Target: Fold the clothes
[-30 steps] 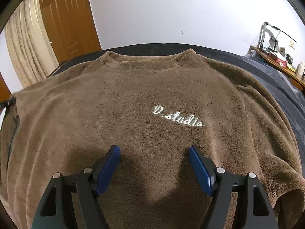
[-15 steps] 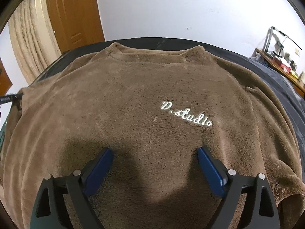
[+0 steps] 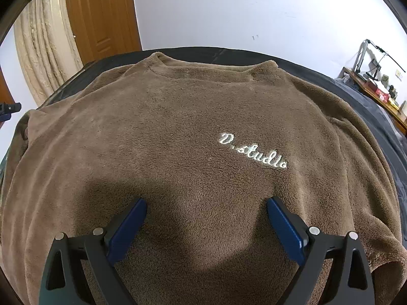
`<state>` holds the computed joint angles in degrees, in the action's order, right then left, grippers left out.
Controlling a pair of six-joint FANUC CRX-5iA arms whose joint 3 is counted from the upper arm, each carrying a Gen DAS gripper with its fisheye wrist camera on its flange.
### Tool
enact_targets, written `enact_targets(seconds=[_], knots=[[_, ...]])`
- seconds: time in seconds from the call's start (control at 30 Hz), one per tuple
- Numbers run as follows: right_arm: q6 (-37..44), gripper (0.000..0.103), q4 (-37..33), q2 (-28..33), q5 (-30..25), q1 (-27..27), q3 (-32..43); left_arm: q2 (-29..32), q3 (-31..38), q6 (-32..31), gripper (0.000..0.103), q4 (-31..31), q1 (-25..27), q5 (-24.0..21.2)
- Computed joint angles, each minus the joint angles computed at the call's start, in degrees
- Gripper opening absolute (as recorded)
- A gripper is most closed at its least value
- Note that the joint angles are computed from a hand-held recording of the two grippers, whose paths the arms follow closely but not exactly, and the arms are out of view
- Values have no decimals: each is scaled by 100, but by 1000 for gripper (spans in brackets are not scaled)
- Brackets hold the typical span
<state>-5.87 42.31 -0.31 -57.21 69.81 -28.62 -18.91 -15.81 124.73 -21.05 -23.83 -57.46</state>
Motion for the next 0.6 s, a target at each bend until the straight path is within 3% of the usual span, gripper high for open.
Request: enact_targets(seconds=[0.13, 0.23, 0.47, 0.6], knots=[[47, 101, -11, -19, 60, -2, -11, 134, 207, 188, 83, -104, -473, 46], [75, 102, -27, -6, 39, 8, 9, 346, 253, -1, 83, 403, -593, 269], [74, 102, -21, -40, 70, 21, -27, 1440, 560, -464, 83, 1356, -1195, 866], [-82, 102, 76, -158, 255, -3, -169, 2020, 789, -418, 83, 1471, -1531, 1064]])
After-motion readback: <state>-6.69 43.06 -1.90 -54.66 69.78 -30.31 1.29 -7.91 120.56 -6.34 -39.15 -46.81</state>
